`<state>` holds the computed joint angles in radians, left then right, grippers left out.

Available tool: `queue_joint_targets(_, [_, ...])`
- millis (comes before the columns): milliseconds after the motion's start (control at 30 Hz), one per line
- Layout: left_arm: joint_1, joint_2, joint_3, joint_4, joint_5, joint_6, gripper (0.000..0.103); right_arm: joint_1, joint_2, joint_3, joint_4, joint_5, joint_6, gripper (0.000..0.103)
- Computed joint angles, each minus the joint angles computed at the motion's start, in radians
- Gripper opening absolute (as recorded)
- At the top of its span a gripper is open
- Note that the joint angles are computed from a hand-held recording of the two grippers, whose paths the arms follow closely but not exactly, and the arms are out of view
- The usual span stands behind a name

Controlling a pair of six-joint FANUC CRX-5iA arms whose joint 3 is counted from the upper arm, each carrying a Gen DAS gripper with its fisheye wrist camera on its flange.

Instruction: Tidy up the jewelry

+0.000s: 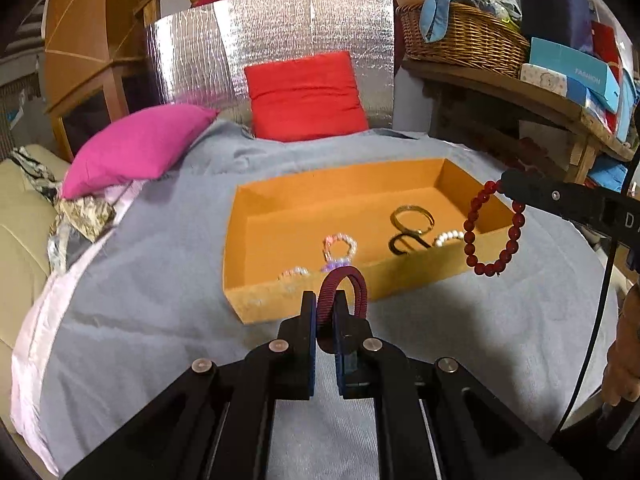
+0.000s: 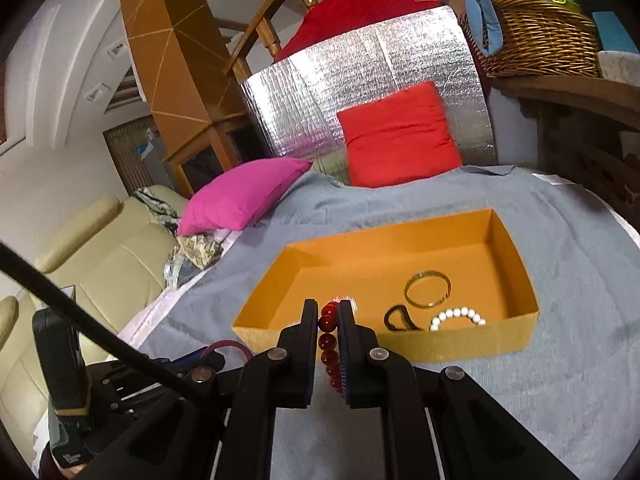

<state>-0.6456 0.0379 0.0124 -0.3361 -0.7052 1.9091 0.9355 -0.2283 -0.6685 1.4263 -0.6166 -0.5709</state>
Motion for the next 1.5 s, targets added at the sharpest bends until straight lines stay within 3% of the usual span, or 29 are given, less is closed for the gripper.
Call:
queue_joint_targets(233, [0.037,0.081,0.113,0.033,-0.017,-0.069,0.008,-0.068,0.025,0.04,0.019,0.022,-0.004,0.011])
queue_joint_targets(400, [0.103,0.221,0.246,0.118,-0.072,-0.146,0.008,-0.163,0.097,0.114,-0.015,0.14,0.032,0.011])
queue_joint_targets(533, [0.15,0.338,0.338,0.21,-0.143,-0.205,0.008,-0.19,0.219,0.229,-0.184,0.184,0.181,0.011])
queue_joint_targets(700, [0.132,0.452,0.475,0.135,-0.271,-0.178,0.008,-0.196,0.345,0.371,-0.485,0.178,0.434,0.011])
queue_joint_targets(767, [0.127,0.467,0.493,0.114,-0.287,-0.17,0.008,-0.19,0.389,0.42,-0.551,0.115,0.494,0.013])
queue_joint_targets(800, [0.124,0.469,0.499,0.098,-0.295,-0.165,0.015,-0.19,0.396,0.43,-0.577,0.103,0.504,0.014])
queue_joint_targets(833, [0.11,0.471,0.515,0.052,-0.32,-0.143,0.031,-0.19,0.398,0.438,-0.609,0.096,0.519,0.014])
queue_joint_targets(867, [0.099,0.467,0.523,0.013,-0.334,-0.121,0.05,-0.191,0.396,0.442,-0.632,0.09,0.53,0.021])
queue_joint_targets(967, [0.067,0.413,0.484,-0.085,-0.322,-0.046,0.061,-0.185,0.356,0.389,-0.546,0.079,0.437,0.05])
queue_joint_targets(1000, [0.061,0.397,0.472,-0.096,-0.32,-0.034,0.061,-0.179,0.336,0.363,-0.498,0.08,0.404,0.052])
queue_joint_targets(1133, [0.009,0.307,0.418,-0.21,-0.341,0.064,0.065,-0.113,0.264,0.321,-0.419,-0.015,0.392,0.052])
queue_joint_targets(1300, [-0.02,0.197,0.348,-0.254,-0.338,0.167,0.065,0.031,0.212,0.335,-0.413,-0.286,0.437,0.053])
queue_joint_targets(1367, [-0.041,0.161,0.324,-0.294,-0.337,0.217,0.08,0.099,0.195,0.335,-0.411,-0.404,0.43,0.058])
queue_joint_targets(1500, [-0.102,0.078,0.257,-0.396,-0.318,0.329,0.084,0.192,0.17,0.331,-0.436,-0.528,0.39,0.06])
